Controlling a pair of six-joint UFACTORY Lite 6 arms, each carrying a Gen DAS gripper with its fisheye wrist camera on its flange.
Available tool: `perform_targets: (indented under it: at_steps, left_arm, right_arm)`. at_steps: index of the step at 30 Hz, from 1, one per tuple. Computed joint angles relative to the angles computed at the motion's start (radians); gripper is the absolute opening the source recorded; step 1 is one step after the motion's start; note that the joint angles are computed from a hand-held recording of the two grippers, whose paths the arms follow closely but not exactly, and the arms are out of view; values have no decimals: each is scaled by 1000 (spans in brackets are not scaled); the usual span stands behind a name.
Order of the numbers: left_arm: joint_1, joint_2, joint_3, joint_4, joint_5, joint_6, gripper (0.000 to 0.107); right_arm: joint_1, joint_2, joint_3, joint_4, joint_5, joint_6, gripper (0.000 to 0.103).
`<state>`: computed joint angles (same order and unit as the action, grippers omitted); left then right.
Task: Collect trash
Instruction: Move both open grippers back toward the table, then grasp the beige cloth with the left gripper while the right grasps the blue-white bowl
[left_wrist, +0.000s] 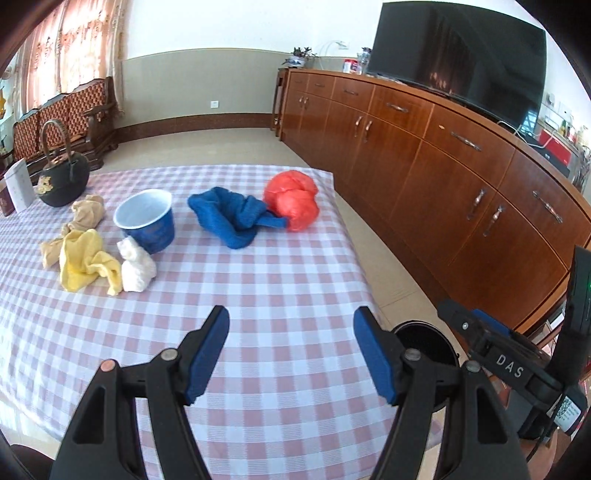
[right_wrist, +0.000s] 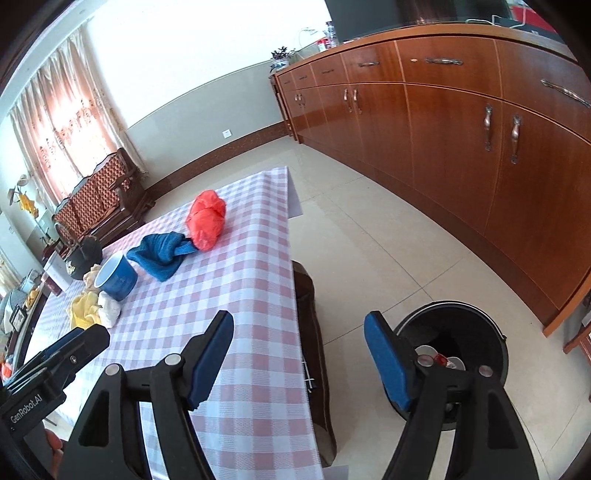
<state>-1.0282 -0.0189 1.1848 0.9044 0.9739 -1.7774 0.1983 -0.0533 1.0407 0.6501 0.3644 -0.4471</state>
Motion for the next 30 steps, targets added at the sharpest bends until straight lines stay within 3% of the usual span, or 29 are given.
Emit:
perform_targets:
  at_steps: [10,18,24,30]
  left_arm:
    - [78,-369,-336,-7,89,-31,71]
    - [240,-669,-535,-46,129,93,71]
    - [508,-795,-602,-117,4,314,71]
    - [772,-775,-618,-215,-205,540,71]
  right_arm:
    - [309,149,133,-157,-55,253,78]
    - [542,383,406,-366,-54,549,81]
    - [650,629,743,-601,28,802,81]
    - [691,904,1156,-696,183,897,83]
